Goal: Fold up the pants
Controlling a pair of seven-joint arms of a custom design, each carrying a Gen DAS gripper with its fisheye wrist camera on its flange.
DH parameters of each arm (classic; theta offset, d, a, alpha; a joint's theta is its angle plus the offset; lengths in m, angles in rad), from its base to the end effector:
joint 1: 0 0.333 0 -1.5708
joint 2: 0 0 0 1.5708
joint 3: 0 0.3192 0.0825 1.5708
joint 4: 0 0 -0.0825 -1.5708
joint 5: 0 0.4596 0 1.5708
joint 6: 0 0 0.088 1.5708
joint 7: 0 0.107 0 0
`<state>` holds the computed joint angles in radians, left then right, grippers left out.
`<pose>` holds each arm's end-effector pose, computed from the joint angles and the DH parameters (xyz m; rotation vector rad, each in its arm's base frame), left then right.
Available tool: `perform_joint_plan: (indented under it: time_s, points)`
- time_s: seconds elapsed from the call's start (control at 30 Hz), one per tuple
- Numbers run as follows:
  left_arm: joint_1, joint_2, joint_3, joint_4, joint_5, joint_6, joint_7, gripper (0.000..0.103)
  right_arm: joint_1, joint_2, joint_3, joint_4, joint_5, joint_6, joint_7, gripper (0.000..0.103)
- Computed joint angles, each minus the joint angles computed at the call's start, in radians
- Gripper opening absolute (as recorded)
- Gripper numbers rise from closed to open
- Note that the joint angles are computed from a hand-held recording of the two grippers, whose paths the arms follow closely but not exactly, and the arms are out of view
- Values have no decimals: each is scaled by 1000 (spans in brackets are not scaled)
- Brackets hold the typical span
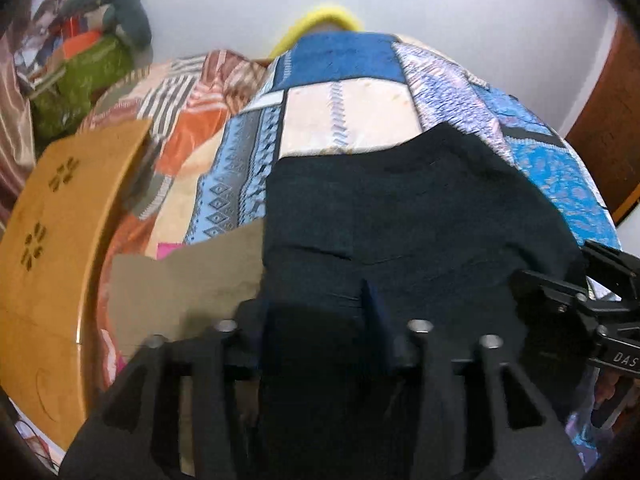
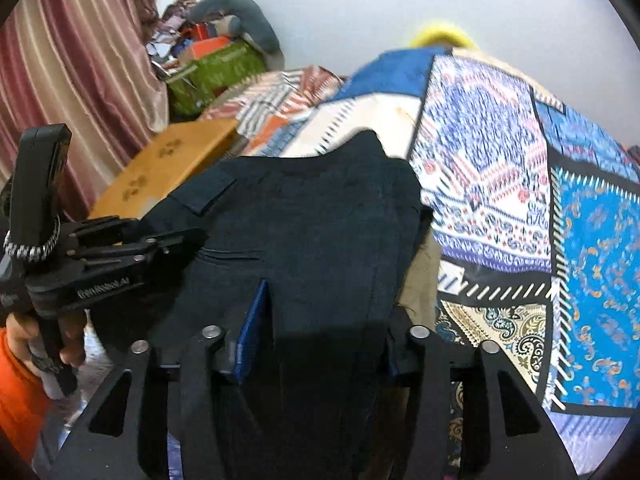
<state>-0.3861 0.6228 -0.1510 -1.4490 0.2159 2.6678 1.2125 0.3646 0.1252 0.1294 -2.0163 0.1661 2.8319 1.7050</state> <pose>0.7214 -0.4071 0.3609 -1.6581 2.2137 -0.7763 0.6113 0.3170 0.4341 -1.9157 1.5458 -0.2658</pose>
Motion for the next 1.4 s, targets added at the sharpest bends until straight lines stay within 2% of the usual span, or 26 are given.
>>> perform_joint_plan:
  time_s: [0.03, 0.13, 0.27, 0.43, 0.53, 0.7, 0.8, 0.97, 1.1, 1.3, 1.37, 1.4]
  points:
    - [-5, 3, 9, 0, 8, 5, -8, 66, -5, -3, 3, -8, 18, -3, -12, 52]
    - [-13, -27, 20, -32, 26, 12, -29, 66, -9, -43, -1, -49, 23, -25, -24, 54]
    - [-75, -138, 82, -144, 159, 34, -139, 65, 2, -157, -22, -134, -198, -72, 114, 55]
    - [-74, -288, 62, -285, 263, 26, -234, 65, -19, -302, -12, -229, -254, -114, 173, 55]
    - [-48, -403, 23, -388, 286, 55, -279, 65, -17, -406, -7, -273, -230, -117, 184, 55]
    - [-19, -627, -40, -544, 387, 73, -414, 65, -23, -575, 41, -314, -245, -103, 257, 55]
    - [8, -776, -95, -628, 459, 74, -497, 65, -30, -707, 77, -355, -268, -88, 309, 55]
    - [70, -1024, -194, -758, 494, 102, -613, 65, -24, -904, 137, -403, -290, -72, 377, 55]
    - [115, -1219, -266, -852, 493, 127, -651, 65, -13, -1017, 171, -441, -294, -36, 416, 55]
    - [122, -1480, -344, -977, 440, 143, -661, 66, -12, -1159, 236, -500, -315, 21, 466, 55]
    - [121, -1536, -363, -1004, 416, 137, -658, 72, -5, -1183, 250, -514, -318, 41, 473, 55]
    - [118, -1567, -371, -1022, 402, 140, -660, 80, -13, -1197, 264, -521, -322, 50, 483, 55]
